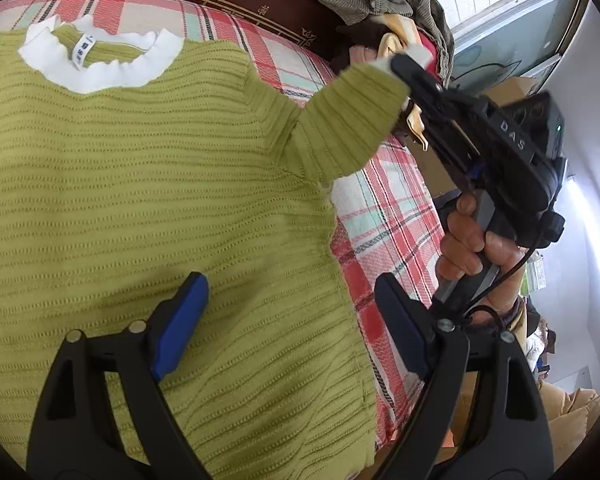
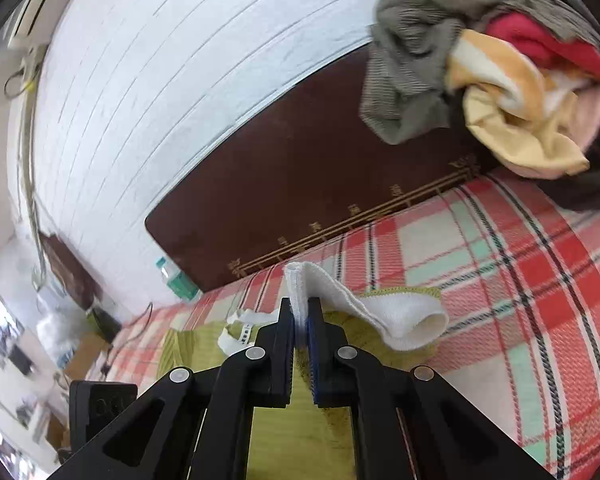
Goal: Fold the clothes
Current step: 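Fold the sleeve across the sweater body toward the collar with the right gripper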
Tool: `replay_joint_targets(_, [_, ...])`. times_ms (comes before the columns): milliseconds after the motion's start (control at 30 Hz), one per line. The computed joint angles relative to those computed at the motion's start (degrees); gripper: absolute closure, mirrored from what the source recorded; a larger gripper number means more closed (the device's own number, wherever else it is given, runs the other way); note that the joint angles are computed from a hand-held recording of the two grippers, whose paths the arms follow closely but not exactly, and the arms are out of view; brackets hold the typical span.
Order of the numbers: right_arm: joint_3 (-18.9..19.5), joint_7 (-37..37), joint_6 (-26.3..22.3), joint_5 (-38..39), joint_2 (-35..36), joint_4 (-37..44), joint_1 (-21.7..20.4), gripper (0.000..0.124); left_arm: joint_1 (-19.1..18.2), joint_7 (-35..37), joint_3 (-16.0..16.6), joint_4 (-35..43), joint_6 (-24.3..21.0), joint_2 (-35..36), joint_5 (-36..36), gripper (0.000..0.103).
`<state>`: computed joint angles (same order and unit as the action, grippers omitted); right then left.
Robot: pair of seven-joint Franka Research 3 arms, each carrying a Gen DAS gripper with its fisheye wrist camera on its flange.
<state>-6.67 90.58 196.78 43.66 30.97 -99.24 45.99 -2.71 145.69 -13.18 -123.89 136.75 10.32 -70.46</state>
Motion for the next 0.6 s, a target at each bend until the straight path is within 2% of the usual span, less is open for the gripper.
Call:
replay_joint_targets(67, [-7.6,-1.1,-6.9,-0.5,3.9,6.0,6.2,0.119,0.6,0.6,0.3,-0.9,-0.5,-0.7,-1.1,0.017])
replay_joint_targets(133, [-11.3,0.8,-13.1,-3.8,8.0,11.7,8.6,0.119,1.0,0.8,0.8,-1.6,-0.7,-1.2,-1.7,0.017])
replay_joint_targets(200, [-13.2,3.3,-18.9,-7.3,12.4,18.0,9.2,0.119,1.5,1.0,1.5,-2.3,-0.9,-1.7,-2.2,0.017])
replay_joint_targets(300, [-13.0,6.6,-25.0,-10.7,17.0,24.4,8.2,0.119,2.2,1.2,2.3,-3.2,-1.2,-2.1,-2.9,0.017])
replay_joint_targets(433, [-12.6,10.9,-29.3,-14.0,19.2,26.7,7.5,0.115,3.0,1.4,3.0,-3.8,-2.0,-2.4,-3.1,0.017])
replay_joint_targets(600, [-10.6,13.3,-28.1,-16.9,17.0,22.5,6.8,0.115,3.8,2.8,3.5,-4.2,-4.0,-2.4,-4.2,0.017])
